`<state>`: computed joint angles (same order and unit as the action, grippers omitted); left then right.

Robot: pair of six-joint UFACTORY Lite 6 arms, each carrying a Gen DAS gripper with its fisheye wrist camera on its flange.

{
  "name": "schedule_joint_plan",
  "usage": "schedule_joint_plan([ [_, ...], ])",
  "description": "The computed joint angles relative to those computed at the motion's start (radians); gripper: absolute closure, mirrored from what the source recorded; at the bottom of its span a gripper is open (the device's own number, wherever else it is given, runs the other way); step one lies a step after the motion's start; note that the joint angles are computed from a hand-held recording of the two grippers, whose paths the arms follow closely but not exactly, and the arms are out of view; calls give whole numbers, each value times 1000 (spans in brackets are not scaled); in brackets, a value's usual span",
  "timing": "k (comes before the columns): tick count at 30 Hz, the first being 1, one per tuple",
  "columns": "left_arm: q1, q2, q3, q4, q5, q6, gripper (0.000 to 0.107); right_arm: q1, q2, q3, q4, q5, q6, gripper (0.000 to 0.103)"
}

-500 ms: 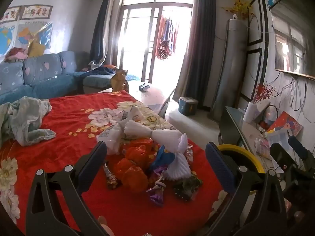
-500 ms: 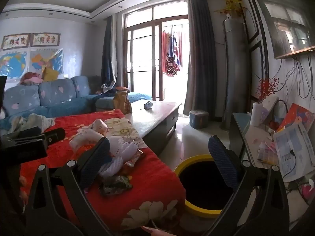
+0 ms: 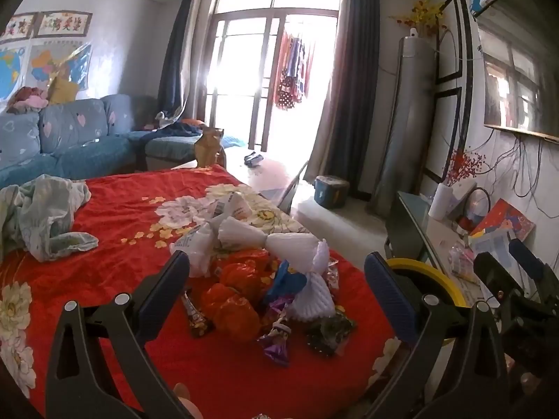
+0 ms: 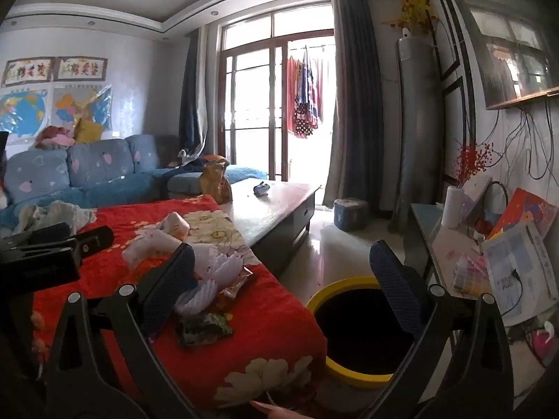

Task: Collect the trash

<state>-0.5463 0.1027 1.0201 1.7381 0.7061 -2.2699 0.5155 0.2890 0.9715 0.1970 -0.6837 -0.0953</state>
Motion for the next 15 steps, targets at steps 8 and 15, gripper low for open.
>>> schedule_joint_plan([
  [8, 1, 5, 1, 23, 5, -9, 10, 21, 7, 12, 43, -4, -37, 11],
  [15, -2, 3, 3, 18, 9, -3, 10, 22, 4, 11, 43, -3, -36, 11],
])
